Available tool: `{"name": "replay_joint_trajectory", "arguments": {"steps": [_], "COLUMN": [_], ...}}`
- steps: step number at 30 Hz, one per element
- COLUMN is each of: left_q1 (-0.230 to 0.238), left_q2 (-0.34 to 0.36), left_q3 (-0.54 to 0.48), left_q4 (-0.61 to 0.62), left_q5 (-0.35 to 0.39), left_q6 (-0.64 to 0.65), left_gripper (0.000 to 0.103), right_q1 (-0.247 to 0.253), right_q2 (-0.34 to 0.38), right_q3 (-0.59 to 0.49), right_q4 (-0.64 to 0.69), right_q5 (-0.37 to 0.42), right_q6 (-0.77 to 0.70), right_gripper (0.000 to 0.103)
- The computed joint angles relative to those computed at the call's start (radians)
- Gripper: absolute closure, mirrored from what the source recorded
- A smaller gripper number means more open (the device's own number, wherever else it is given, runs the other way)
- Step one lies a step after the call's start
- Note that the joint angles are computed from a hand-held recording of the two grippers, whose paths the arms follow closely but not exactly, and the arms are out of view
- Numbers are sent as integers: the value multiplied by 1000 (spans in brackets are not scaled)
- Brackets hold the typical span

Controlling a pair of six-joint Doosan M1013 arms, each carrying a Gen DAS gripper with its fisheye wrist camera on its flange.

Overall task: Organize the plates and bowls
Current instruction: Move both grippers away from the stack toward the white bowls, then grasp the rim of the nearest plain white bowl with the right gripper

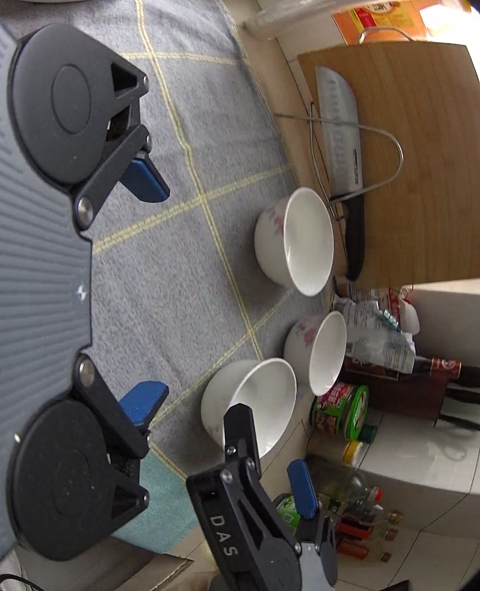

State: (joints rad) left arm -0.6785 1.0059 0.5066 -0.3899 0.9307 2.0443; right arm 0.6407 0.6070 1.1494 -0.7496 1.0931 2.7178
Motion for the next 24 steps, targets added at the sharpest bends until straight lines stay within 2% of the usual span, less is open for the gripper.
{"name": "replay_joint_trajectory", "arguments": {"steps": [5, 10, 12, 13, 17, 20, 22, 24], "left_q1": [-21, -38, -44, -46, -44, -46, -55, -55], "left_q2": [70, 163, 191, 188, 221, 189, 142, 126], "left_q3": [-113, -276, -328, -320, -383, -310, -213, -176], "left_q4": [-59, -62, -49, -46, -69, -73, -42, -50], "left_q5": [88, 227, 261, 248, 275, 227, 157, 127], "left_q6": [99, 105, 95, 107, 117, 143, 205, 193], "left_gripper": [1, 1, 1, 1, 1, 1, 0, 0], "right_q1": [-5, -12, -13, -14, -19, -24, -27, -30], "right_q2": [-40, -70, -75, -76, -83, -86, -87, -85], "right_q3": [67, 116, 126, 130, 144, 152, 154, 153], "right_q4": [-19, -21, -19, -18, -9, -4, -1, 2], "right_q5": [19, 17, 18, 18, 10, 0, -9, -14], "right_q6": [73, 124, 133, 137, 147, 152, 153, 147], "right_gripper": [0, 0, 0, 0, 0, 0, 0, 0]}}
